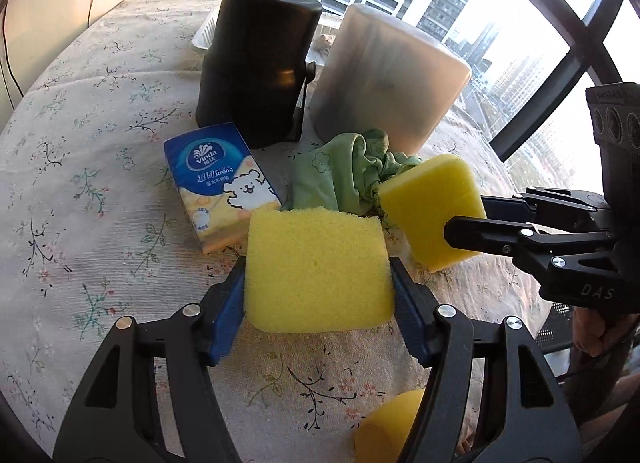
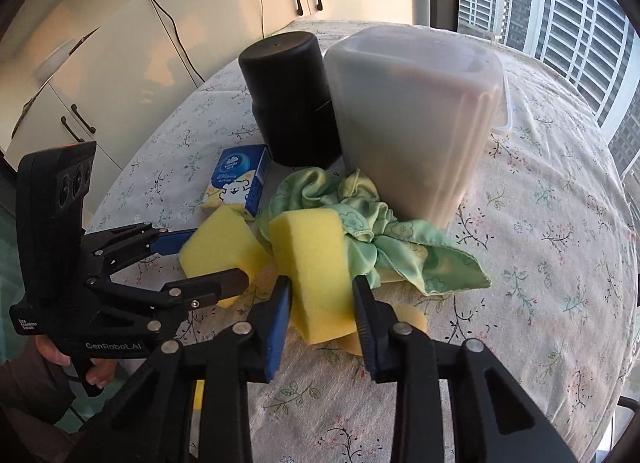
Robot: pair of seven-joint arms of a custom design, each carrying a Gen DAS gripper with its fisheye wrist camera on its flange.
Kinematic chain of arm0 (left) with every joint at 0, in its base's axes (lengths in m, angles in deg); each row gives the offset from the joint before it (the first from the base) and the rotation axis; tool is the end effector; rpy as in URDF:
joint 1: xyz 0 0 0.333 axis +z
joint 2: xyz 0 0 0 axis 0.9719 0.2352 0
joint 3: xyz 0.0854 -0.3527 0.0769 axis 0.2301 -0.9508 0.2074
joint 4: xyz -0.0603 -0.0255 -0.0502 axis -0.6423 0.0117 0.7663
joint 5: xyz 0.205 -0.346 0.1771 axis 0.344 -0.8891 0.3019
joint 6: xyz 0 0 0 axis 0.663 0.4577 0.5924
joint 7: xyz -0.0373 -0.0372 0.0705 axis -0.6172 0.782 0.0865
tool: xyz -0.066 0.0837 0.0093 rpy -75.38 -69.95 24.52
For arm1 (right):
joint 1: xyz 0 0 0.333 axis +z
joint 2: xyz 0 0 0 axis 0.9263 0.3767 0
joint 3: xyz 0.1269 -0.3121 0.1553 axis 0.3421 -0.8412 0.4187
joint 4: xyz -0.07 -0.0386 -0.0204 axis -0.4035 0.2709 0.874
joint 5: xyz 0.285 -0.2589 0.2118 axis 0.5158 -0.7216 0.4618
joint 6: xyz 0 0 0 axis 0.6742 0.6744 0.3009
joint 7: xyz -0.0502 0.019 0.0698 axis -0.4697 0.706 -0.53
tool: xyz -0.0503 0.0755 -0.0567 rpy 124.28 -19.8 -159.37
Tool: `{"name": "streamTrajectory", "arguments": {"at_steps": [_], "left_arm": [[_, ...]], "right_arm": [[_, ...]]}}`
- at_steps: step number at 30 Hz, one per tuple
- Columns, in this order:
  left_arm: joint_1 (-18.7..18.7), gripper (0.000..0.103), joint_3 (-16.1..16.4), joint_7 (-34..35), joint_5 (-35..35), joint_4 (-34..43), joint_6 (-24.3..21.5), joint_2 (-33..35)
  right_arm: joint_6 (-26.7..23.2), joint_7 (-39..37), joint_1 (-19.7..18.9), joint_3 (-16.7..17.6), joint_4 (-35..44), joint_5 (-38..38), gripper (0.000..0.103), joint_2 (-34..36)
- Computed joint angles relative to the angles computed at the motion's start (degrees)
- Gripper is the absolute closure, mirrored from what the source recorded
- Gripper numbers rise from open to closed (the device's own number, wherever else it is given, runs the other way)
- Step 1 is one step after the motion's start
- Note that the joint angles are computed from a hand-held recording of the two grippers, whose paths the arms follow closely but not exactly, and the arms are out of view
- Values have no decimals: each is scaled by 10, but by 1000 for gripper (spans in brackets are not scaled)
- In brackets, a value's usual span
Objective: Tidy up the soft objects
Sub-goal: 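Grasp the square yellow sponge with the left gripper while the right grasps another sponge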
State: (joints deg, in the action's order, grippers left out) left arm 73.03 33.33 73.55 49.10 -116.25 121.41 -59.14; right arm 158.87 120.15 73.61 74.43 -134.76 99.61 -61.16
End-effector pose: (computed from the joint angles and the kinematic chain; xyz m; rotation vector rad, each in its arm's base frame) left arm 0.6772 -0.2322 0.4133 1.5032 -2.5417 1.0354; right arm 0.6291 0.0545 0.4512 -1.9679 1.7759 -0.2991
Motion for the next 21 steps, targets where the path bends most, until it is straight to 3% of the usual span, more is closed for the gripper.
{"name": "streamTrajectory", "arguments": {"at_steps": [14,21], "left_arm": [[0,40,19,-7,18,-16,29,-32],[4,40,24,-27,38,-12,48,-30]], "right_arm": [[16,51,-3,-15,-34,-51,75,-51],[27,142,-22,-25,-50,-129,76,-73]]}}
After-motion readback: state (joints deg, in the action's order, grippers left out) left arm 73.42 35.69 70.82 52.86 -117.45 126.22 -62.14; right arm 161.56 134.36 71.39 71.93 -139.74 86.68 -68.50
